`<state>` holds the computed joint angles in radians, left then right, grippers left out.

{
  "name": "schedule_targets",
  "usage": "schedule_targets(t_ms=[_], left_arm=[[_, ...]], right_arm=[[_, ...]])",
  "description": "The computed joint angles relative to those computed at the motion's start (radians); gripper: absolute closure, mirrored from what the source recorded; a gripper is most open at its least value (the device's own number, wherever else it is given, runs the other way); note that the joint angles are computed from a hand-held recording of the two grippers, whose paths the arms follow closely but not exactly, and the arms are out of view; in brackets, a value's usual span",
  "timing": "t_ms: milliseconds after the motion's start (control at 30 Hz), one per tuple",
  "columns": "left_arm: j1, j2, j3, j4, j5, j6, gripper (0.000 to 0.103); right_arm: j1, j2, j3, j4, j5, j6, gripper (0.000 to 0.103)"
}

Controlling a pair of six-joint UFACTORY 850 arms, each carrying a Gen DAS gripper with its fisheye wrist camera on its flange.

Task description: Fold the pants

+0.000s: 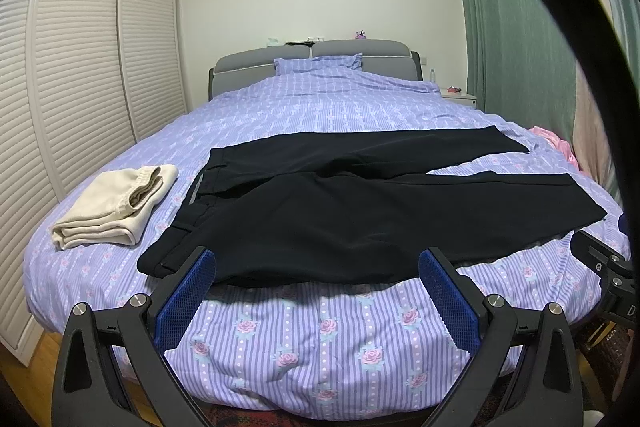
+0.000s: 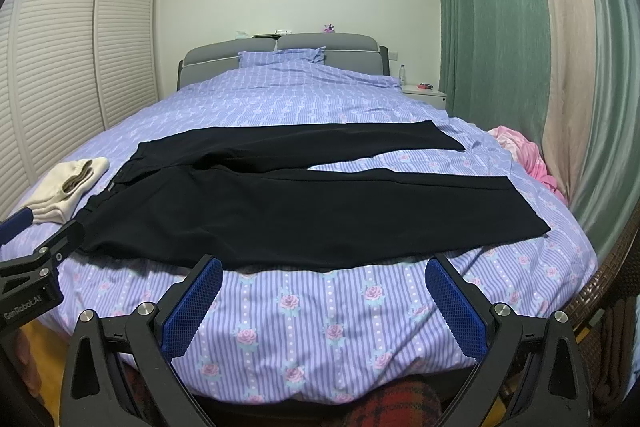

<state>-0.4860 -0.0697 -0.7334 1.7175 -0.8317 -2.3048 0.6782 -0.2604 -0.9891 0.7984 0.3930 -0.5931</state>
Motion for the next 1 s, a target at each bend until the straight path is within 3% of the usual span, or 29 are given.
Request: schedule_targets(t_ms=[1000], left_arm=[[0.005,-0.005,0.004,-0.006,-0.001,0.004,0.0]], right_arm=[[0.0,-0.004,0.0,0.003,-0.007,-0.007,0.0]])
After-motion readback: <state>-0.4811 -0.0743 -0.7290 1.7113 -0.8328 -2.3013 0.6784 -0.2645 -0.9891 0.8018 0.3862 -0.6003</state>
